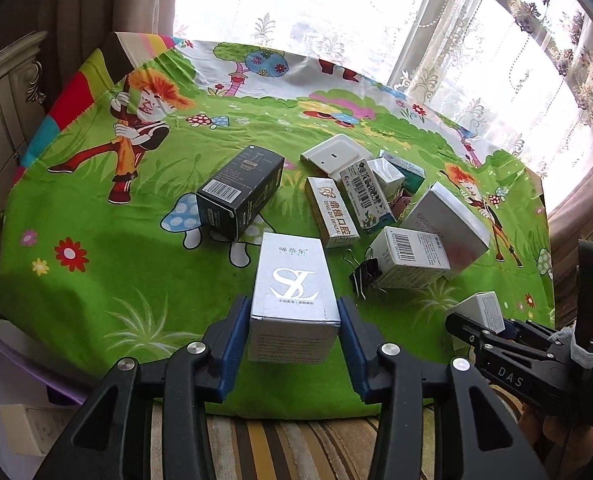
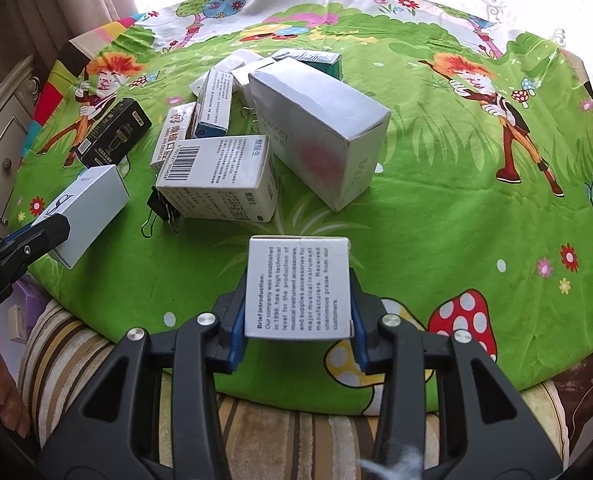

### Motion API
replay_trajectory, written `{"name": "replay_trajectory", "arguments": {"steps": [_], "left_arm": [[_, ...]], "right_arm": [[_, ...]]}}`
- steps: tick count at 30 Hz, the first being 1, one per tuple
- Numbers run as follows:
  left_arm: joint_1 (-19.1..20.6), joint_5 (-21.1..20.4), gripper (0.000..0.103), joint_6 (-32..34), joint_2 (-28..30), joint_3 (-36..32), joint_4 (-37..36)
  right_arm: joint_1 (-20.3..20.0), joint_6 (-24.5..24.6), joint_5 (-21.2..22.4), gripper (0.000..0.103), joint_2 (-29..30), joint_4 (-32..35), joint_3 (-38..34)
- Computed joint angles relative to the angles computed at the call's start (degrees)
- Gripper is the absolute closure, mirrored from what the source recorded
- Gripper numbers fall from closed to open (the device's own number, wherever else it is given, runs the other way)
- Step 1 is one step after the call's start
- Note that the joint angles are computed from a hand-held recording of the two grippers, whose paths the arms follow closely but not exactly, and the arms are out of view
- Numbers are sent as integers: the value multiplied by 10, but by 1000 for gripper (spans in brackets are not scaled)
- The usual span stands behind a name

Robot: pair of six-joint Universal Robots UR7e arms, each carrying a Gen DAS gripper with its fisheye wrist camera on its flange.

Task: Organize rigid objects
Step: 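Carry both held boxes toward the purple storage box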

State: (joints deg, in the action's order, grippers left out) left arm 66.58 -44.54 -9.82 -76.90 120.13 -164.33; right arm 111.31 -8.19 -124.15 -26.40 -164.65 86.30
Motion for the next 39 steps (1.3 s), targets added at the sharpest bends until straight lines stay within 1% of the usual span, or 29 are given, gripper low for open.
{"name": "replay_trajectory", "arguments": {"steps": [4,9,16,21,30,39], "left_arm": [[-14,8,59,1,-20,26,-16],[-28,7,60,2,-40,51,-41],[-32,5,60,-5,-51,66,-54],[-53,31,60,9,-64,90,-82],[-65,47,60,-21,-109,124,-78],[-58,61,60,-44,-154,146,-66]], "right_arm": [[2,1,8,58,-5,-6,6],[5,-10,22,58,-12,-20,15],[9,-12,28,58,-24,-35,30],[16,-22,30,58,-32,-60,46],[37,-32,55,58,-37,-50,56],[55,-24,84,58,-32,-16,48]]}}
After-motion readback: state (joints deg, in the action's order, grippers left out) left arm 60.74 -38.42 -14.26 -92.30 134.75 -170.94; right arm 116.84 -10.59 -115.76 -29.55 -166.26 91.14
